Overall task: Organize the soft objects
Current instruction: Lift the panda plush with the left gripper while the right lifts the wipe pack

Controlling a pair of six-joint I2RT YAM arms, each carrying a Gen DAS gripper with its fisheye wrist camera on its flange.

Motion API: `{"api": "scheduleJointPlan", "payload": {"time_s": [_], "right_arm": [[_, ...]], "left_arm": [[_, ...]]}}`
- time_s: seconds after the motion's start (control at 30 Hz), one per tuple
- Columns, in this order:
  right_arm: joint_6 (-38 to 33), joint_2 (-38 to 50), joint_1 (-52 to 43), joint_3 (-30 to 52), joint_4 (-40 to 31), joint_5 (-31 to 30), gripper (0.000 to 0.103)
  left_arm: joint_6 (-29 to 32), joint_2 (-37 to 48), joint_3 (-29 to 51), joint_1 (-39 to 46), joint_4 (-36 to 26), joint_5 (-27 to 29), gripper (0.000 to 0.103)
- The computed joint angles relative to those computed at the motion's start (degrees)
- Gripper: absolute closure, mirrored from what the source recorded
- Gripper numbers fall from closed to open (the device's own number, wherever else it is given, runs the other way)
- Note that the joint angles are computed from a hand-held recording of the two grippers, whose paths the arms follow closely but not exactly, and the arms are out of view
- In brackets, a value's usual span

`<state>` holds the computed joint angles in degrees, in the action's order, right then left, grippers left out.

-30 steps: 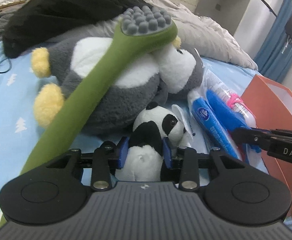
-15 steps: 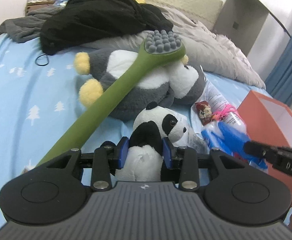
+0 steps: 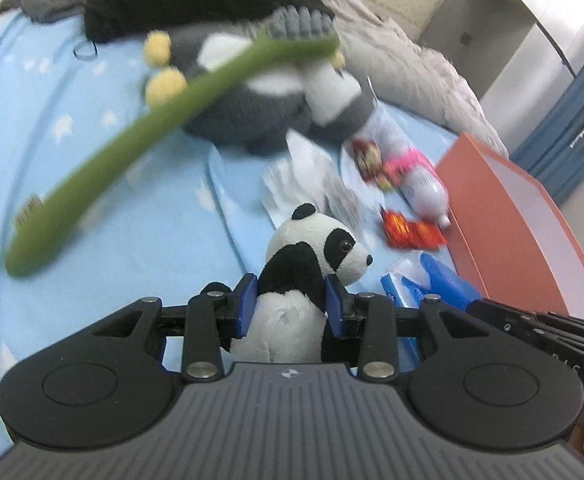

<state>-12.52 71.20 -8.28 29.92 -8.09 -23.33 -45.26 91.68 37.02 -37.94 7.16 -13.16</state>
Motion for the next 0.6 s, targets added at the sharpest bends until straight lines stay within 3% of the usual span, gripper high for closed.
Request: {"api": "scheduleJointPlan", "payload": {"time_s": [0.13,0.3,0.37,0.43,0.6], "right_arm": [[-2.1,-0.5,-2.5,-1.3,-3.1,0.0,0.094],[-0.4,2.8,-5.1,-1.0,-2.7,-1.4,0.089],[0.9,3.5,-4.6,-0.9,-1.6,-0.3,0.066],[1.7,4.3,-4.3,-1.0,-0.2,-0.1,0.053],[2.1,7.7,-3.2,-1.4,3.7,0.1,0.055]], "left_arm": [[0.7,2.3,0.6,-1.4,-0.3,2.5,0.06],[6.8,4.0,2.5,-0.4,-1.5,4.7,0.056],[9.6,4.2,2.8,0.2,-1.5,6.1,0.052],[12.1,4.7,3.4,0.7,-1.7,7.1,0.051],[14.7,6.3,4.3,1.0,-1.3,7.4,0.051]]}}
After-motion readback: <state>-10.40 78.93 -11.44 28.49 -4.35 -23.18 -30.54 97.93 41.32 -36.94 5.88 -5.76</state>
